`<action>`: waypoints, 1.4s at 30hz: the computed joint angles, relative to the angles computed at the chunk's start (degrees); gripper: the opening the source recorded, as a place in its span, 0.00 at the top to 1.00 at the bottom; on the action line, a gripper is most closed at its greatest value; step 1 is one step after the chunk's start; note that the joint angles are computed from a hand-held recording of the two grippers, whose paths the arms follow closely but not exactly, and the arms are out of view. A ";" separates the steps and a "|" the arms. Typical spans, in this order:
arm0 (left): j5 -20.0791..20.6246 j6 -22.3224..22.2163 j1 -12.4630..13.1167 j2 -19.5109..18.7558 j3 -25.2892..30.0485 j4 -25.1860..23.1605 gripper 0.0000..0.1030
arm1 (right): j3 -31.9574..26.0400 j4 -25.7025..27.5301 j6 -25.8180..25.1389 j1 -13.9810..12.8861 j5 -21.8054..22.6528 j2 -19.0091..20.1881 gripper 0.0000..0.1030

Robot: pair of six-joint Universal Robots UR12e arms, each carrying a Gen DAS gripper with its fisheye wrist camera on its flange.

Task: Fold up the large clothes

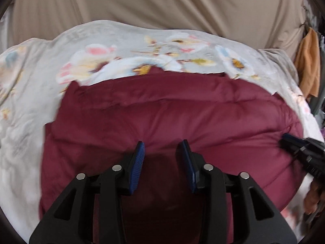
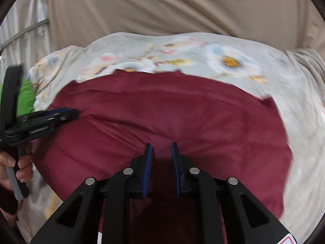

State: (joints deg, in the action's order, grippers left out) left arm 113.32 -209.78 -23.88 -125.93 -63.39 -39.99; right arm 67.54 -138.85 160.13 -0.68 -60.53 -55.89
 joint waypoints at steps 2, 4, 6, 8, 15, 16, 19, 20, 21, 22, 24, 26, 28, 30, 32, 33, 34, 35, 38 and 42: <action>0.99 -1.56 0.10 1.20 -2.08 0.24 0.65 | 0.81 -0.47 2.27 -0.88 -1.40 -0.26 0.86; 1.07 -3.42 0.50 2.95 -5.25 1.47 0.65 | 1.73 0.01 3.78 -2.11 -1.46 -0.42 1.00; -0.33 -4.53 0.91 4.51 -8.19 3.52 0.68 | 3.20 -1.35 5.97 -3.01 -3.14 -0.80 1.00; 6.37 -6.83 -0.01 4.94 -8.58 -0.54 0.67 | 4.32 -2.54 7.14 -3.40 -4.41 -1.15 1.00; 9.10 -14.00 0.35 9.07 -15.94 -0.75 0.58 | 5.49 -2.48 9.84 -3.83 -5.81 -2.04 1.00; 7.53 -15.51 0.77 9.81 -17.30 0.53 0.53 | 5.61 -2.59 11.18 -3.79 -6.40 -2.37 1.00; 4.30 -17.62 1.49 10.68 -19.16 3.66 0.52 | 6.02 -5.79 13.25 -3.37 -4.89 -3.46 0.90; 4.58 -17.69 1.42 10.63 -19.13 3.63 0.52 | 6.01 -6.42 12.74 -3.15 -3.36 -3.81 0.90; 4.99 -17.88 1.29 10.46 -18.91 3.42 0.52 | 5.66 -6.32 11.36 -2.69 -1.31 -4.10 0.90; 5.53 -18.15 1.14 10.30 -18.69 3.14 0.52 | 5.02 -5.53 9.74 -2.15 0.13 -4.16 0.90; 5.68 -18.47 1.06 10.18 -18.43 3.02 0.52 | 3.07 -2.80 6.28 -0.71 2.35 -3.72 0.90; 4.43 -19.44 1.34 10.64 -19.26 4.46 0.52 | 0.61 0.32 3.47 0.69 3.59 -2.57 0.91; 2.92 -20.43 1.67 11.21 -20.38 6.30 0.52 | -2.87 4.10 1.41 2.43 3.35 -0.64 0.91; 2.39 -20.49 1.77 11.44 -20.84 7.09 0.52 | -8.39 10.18 0.52 3.97 4.10 2.50 0.93; 2.54 -20.04 1.71 11.41 -20.90 7.28 0.51 | -11.05 12.28 0.27 5.06 2.74 4.21 0.93; 2.59 -19.80 1.68 11.36 -20.91 7.42 0.51 | -12.74 13.57 0.44 5.80 1.34 5.38 0.94; 2.47 -19.62 1.74 11.38 -21.02 7.66 0.51 | -14.22 15.19 0.23 6.19 0.76 6.35 0.94; 2.18 -19.45 1.86 11.42 -21.15 7.97 0.50 | -15.22 16.61 0.05 6.58 0.15 7.05 0.96; -0.02 -19.78 2.39 11.80 -21.59 9.16 0.46 | -16.23 18.04 -0.39 7.00 0.12 8.39 1.00; -6.35 -20.86 4.38 12.38 -22.37 12.50 0.31 | -17.29 19.70 -0.51 6.96 0.67 8.73 1.00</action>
State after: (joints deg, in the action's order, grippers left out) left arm 106.97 -230.63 -19.50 -113.55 -85.76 -27.50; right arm 50.26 -119.15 159.62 6.28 -59.87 -47.17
